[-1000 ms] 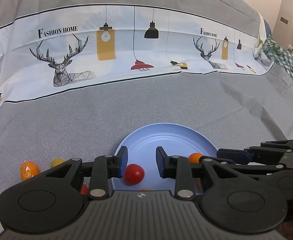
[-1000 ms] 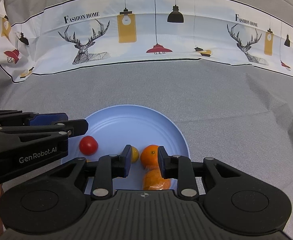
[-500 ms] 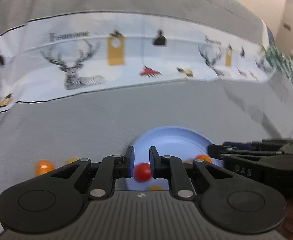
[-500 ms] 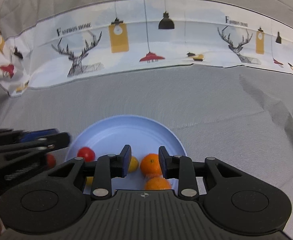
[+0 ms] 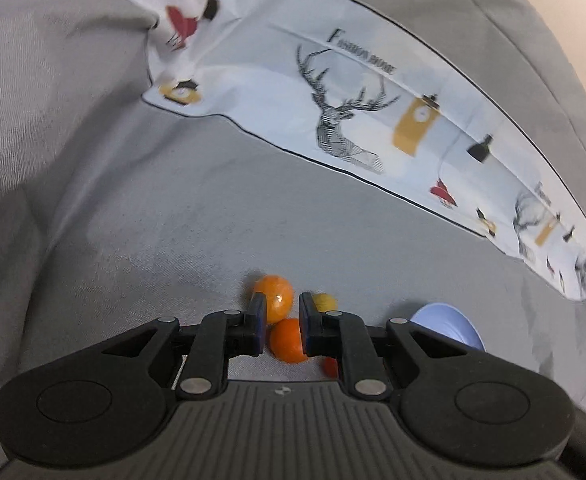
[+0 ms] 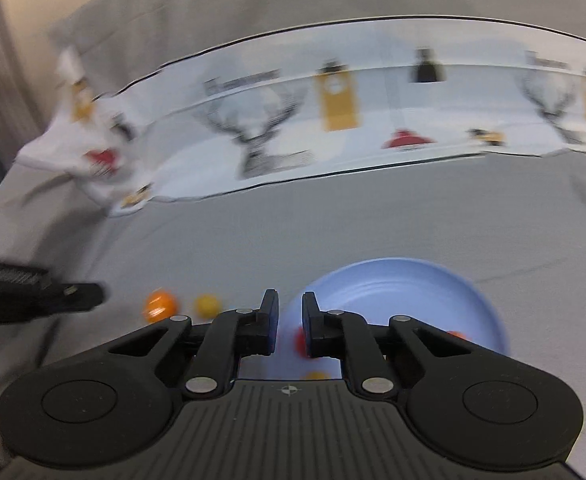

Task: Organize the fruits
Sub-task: 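Grasp the wrapped mandarin with the left tool while the right tool grasps a red cherry tomato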

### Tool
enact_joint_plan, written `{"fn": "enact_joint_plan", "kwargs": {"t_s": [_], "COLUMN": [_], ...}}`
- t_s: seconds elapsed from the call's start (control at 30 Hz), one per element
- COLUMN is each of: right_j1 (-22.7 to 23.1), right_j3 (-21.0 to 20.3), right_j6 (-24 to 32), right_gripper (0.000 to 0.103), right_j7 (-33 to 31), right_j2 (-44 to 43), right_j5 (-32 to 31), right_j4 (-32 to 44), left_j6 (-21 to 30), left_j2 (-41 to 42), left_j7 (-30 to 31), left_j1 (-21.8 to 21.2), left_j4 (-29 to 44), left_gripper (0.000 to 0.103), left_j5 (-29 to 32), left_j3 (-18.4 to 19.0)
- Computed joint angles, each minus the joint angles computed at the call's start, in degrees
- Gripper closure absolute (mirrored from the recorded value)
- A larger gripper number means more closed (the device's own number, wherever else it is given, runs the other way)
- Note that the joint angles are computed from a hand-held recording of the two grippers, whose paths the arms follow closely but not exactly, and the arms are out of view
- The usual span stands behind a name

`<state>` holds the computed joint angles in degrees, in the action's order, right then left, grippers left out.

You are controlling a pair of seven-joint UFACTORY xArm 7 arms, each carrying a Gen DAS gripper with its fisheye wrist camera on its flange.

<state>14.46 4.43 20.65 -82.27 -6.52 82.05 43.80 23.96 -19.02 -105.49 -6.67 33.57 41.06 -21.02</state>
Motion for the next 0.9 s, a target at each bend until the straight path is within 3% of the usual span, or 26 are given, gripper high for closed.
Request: {"fn": "enact_joint_plan", "kwargs": {"t_s": [0.13,0.2,0.3,0.37,0.4,0.63,0.83,0.9], "right_j1": [2.3,3.4,4.6,5.1,5.3,6.6,8.1,8.1], "right_j3": [1.9,2.6,4.1,4.3,4.7,6.4,7.6,8.0], "right_j6": [-0.9,-2.0,-4.9,-4.5,-5.3,-8.7,-12.6,-12.8], "right_gripper": [0.089,0.084,0.08,0.063,0.06,0.06,0.06,0.068], "right_j7": [-4.2,-9.0,-9.2,-16.2,-18.6,-25.5,-21.5,-20.5], "right_j2": [0.2,1.2,3.6,4.0,4.7,9.7,14.1,14.4], "right_j5": [0.6,3.7,2.0,8.5,10.1,13.8,8.5,7.0], "right_j4": [-0.8,-0.8,-0.5,0.0,0.3,3.3,5.4,5.3], "left_j6": [-1.8,-1.7,-1.1,-1.3,-1.2,-0.5,3.1,5.3], "left_j2": [2.4,3.5,6.0,7.3,7.9,13.1,17.6,18.8], "left_j7": [1.1,0.7,-0.8,-0.9,-0.8,1.8,6.7,8.7], "left_j1": [-0.2,0.2,0.4,-0.1,-0.4,-3.0,-6.7,-8.0], "left_j4": [0.5,0.9,2.4,3.1,3.4,6.8,11.1,12.5], "left_gripper": [0.085,0.083,0.072,0.065,0.061,0.061,0.061,0.061], "left_j5": [-1.8,-1.5,-0.1,0.6,1.1,2.3,1.9,1.8], "left_j3": [1.6,1.8,2.4,3.4,3.9,7.6,9.9,10.5]}}
